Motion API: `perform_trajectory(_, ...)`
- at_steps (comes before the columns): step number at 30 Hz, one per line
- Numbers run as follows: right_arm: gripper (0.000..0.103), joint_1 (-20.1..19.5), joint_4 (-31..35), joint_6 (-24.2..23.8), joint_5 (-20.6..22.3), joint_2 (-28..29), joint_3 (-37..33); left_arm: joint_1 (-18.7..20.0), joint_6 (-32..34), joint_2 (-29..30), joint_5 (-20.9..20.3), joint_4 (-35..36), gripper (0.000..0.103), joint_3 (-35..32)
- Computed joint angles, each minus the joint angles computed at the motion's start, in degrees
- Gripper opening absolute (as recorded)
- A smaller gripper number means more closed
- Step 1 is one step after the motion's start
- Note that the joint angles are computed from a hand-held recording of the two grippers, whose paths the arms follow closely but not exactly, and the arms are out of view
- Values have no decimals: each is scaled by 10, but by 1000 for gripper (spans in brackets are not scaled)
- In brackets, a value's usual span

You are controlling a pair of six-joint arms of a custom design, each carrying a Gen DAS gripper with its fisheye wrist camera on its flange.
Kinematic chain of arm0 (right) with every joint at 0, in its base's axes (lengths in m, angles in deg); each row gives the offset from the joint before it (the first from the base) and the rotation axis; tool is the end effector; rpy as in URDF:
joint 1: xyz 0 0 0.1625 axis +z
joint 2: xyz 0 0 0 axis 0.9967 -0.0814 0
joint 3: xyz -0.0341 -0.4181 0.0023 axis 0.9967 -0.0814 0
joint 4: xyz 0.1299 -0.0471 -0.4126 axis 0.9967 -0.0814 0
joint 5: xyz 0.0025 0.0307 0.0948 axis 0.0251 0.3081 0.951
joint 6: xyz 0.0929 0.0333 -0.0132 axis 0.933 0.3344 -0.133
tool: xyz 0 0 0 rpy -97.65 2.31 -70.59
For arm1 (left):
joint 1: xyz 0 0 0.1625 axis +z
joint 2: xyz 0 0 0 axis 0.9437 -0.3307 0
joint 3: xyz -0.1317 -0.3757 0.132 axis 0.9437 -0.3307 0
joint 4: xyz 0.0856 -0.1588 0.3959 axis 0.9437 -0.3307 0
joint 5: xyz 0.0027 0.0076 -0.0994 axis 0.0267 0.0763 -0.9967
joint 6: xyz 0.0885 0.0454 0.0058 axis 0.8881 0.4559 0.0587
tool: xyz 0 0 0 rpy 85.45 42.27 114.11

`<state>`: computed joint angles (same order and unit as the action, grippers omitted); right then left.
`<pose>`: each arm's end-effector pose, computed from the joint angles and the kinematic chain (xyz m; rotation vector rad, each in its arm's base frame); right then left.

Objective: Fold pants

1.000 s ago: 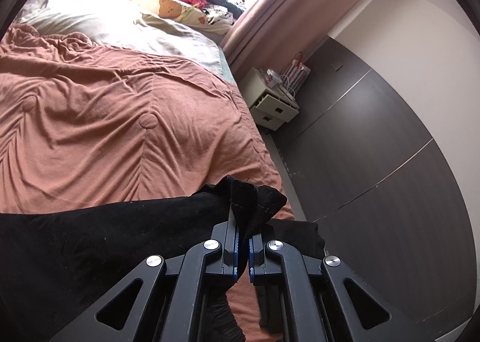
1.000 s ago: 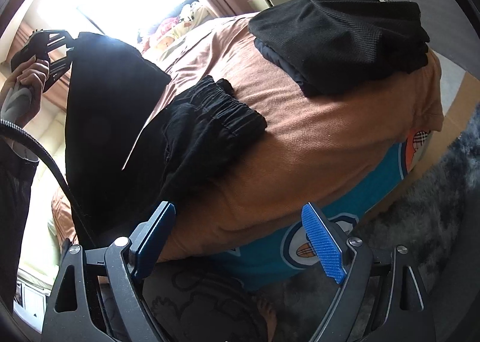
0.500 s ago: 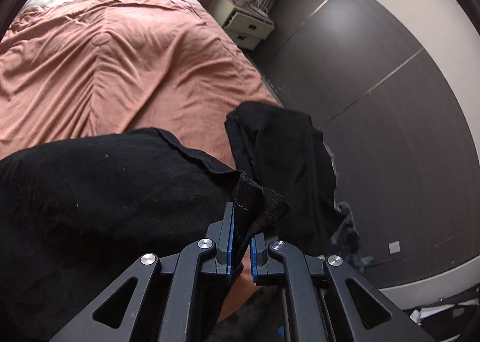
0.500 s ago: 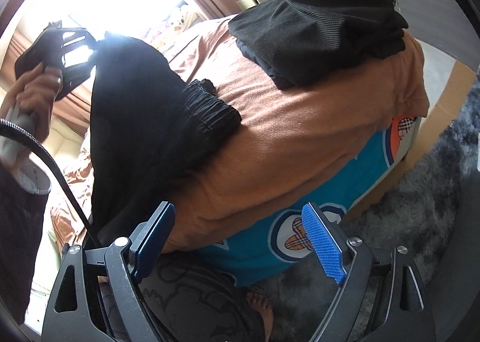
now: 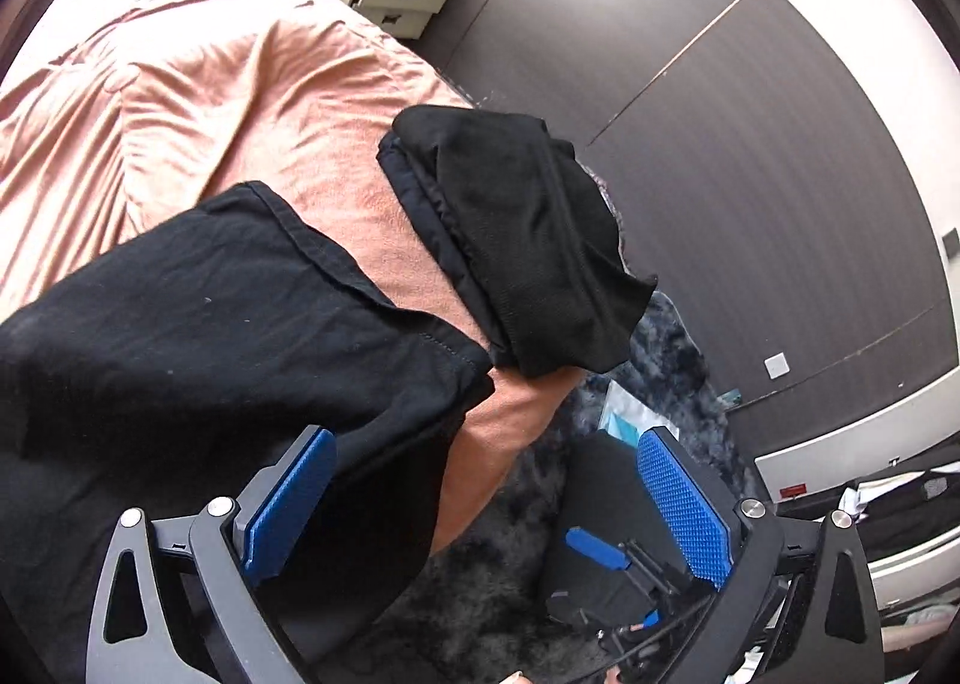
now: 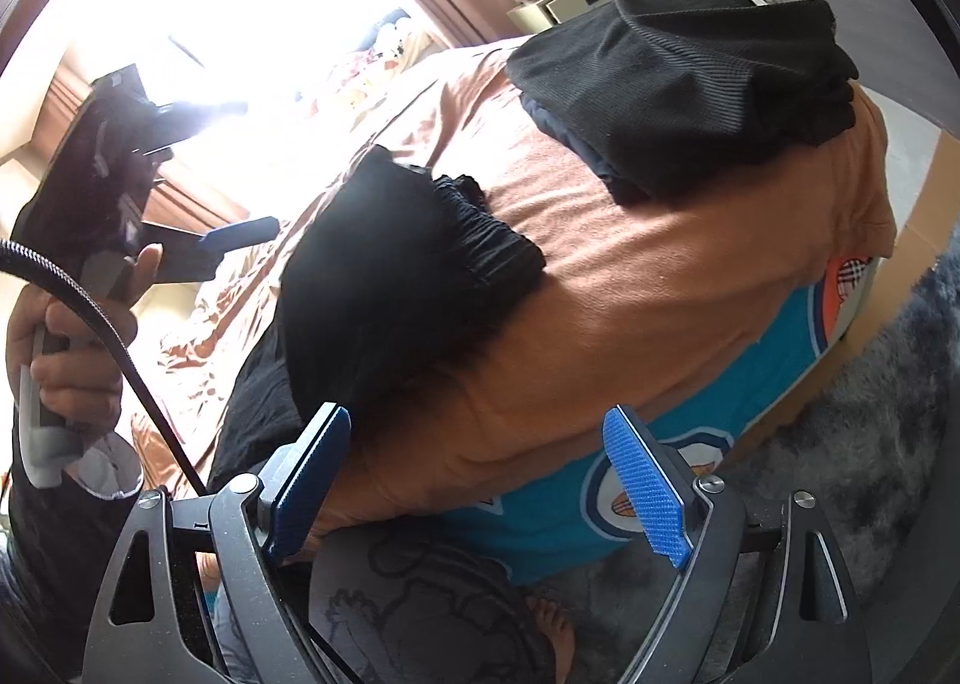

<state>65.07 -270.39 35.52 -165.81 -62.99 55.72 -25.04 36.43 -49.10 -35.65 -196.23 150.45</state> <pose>0.3707 -0.1454 0.1185 -0.1416 -2.6914 1.3890 -0.3322 -0.5498 0.2545 0.9138 2.8793 -0.0980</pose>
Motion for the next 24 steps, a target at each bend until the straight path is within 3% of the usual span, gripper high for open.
perform_trajectory(10, 86, -33, -124, -102, 65, 38, -31, 12, 5, -92, 101, -10, 99, 39)
perform_trajectory(15, 86, -61, -133, -134, 102, 51, -63, 34, -5, -134, 146, -5, 98, 52)
perform_trajectory(24, 86, -123, -152, -170, 183, 79, -114, 95, -36, -200, 197, 12, 78, 68)
